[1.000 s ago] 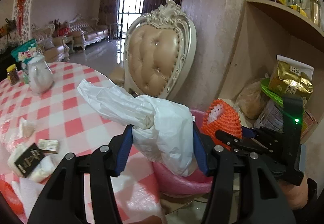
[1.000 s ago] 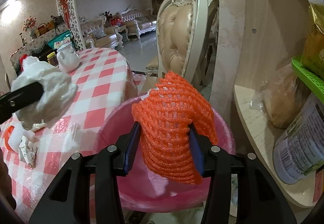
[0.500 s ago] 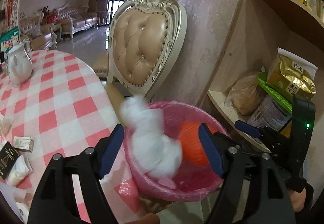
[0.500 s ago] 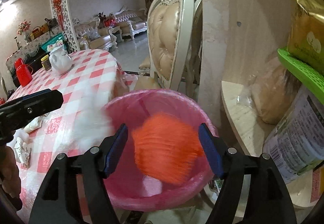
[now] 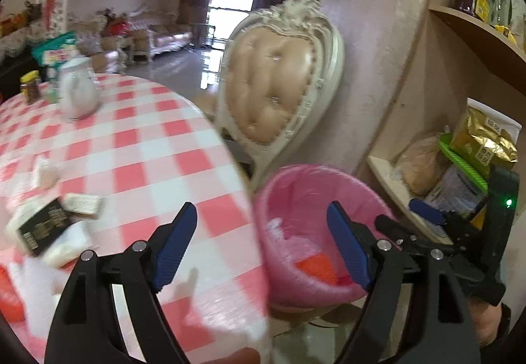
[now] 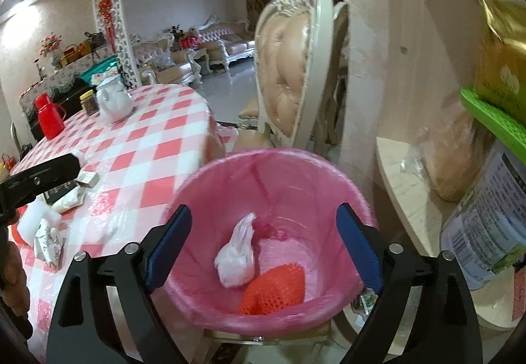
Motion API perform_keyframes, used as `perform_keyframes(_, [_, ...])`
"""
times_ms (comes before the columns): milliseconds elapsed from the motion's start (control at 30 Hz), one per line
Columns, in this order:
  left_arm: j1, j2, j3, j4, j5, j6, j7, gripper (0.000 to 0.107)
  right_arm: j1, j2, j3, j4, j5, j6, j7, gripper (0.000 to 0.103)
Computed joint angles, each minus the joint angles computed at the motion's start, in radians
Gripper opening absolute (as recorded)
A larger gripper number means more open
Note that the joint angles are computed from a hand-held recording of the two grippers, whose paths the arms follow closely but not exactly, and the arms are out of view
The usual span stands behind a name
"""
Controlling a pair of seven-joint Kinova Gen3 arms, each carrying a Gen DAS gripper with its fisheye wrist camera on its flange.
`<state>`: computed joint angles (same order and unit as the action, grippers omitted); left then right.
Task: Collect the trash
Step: 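Open the left tool over the pink bin while the right tool releases the orange net into it, then grasp the second orange foam net with the left tool while the right tool moves to the white foam sheet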
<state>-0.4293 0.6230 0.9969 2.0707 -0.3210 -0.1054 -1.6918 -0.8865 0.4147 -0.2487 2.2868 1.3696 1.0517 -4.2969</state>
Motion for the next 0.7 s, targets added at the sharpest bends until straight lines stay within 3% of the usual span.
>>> perform_keyframes(400, [-0.322,-0.066,0.078,0.141,-0.133,-0.091,0.132,0.08,-0.013,0.044,0.016,-0.136,0.052,-0.028,0.129,0.085])
perform_keyframes(700, [-0.521,-0.09,0.067,0.158,-0.245,-0.109,0.266,0.08,-0.031,0.087,0.042,-0.246,0.088,-0.083,0.227,0.085])
